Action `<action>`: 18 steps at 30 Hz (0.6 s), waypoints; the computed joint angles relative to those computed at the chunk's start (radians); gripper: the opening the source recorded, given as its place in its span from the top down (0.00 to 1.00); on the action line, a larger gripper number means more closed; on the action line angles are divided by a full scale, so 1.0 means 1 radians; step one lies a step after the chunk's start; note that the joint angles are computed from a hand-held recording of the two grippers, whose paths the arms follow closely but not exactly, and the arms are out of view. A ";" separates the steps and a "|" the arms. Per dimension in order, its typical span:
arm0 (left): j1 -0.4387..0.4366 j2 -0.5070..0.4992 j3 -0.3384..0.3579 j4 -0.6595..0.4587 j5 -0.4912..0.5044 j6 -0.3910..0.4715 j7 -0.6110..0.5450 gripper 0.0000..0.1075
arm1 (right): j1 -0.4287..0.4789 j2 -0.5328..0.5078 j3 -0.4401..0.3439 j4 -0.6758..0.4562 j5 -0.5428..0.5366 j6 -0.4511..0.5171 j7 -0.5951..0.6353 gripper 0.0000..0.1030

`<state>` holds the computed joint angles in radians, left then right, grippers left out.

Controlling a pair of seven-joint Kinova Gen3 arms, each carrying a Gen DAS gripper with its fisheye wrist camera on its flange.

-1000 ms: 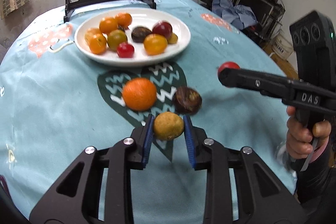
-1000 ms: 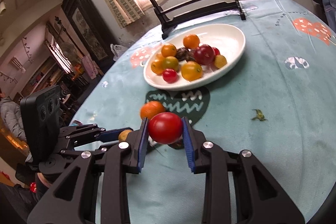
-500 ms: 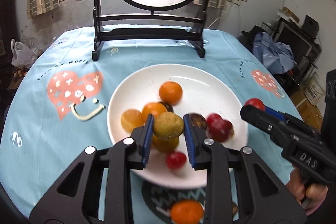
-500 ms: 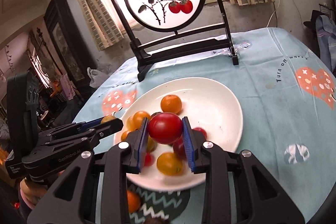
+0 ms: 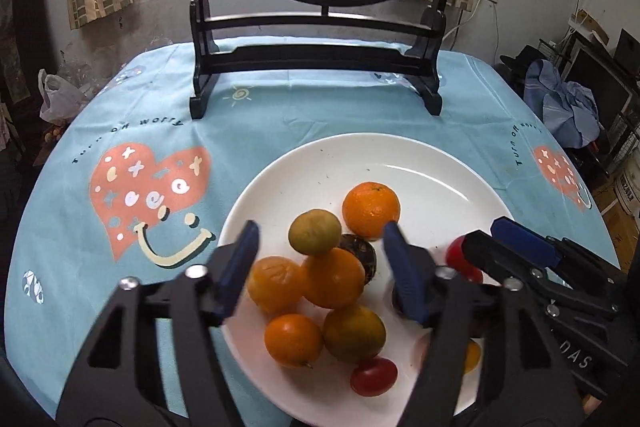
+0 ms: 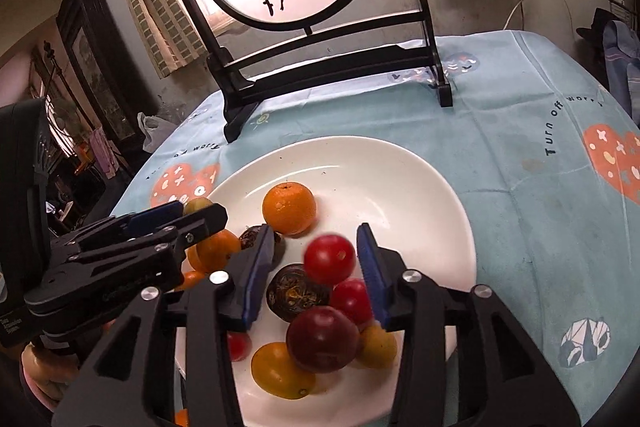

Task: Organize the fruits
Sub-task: 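Lower the tomato and yellow fruit onto the plate and open both grippers, then grasp a dark brown fruit with the right gripper while the left grasps the last orange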

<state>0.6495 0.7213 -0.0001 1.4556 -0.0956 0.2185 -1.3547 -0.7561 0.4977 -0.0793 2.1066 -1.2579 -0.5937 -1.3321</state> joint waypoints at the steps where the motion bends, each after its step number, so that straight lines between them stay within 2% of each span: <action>1: 0.015 -0.017 -0.020 0.030 -0.001 -0.031 0.010 0.28 | -0.003 -0.008 -0.004 0.009 0.007 -0.007 -0.011 0.55; 5: 0.056 -0.079 -0.070 0.120 -0.010 -0.086 0.014 0.16 | -0.048 -0.046 -0.024 0.045 -0.027 -0.066 -0.009 0.52; 8: 0.086 -0.134 -0.111 0.217 0.002 -0.152 0.023 0.09 | -0.096 -0.066 -0.055 0.063 -0.092 -0.133 0.029 0.50; 13: 0.094 -0.197 -0.128 0.372 0.046 -0.246 -0.008 0.08 | -0.167 -0.069 -0.132 0.104 -0.141 -0.242 0.000 0.46; 15: 0.125 -0.205 -0.172 0.450 0.089 -0.322 -0.021 0.07 | -0.198 -0.054 -0.152 0.112 -0.162 -0.270 0.001 0.44; 18: 0.142 -0.191 -0.205 0.509 0.144 -0.362 -0.051 0.07 | -0.219 -0.021 -0.178 0.102 -0.222 -0.252 0.039 0.44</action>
<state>0.7919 0.5299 -0.2049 1.9647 0.0486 -0.1437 -1.4055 -0.9748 0.4765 -0.2574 2.2081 -1.4804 -0.8458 -1.2931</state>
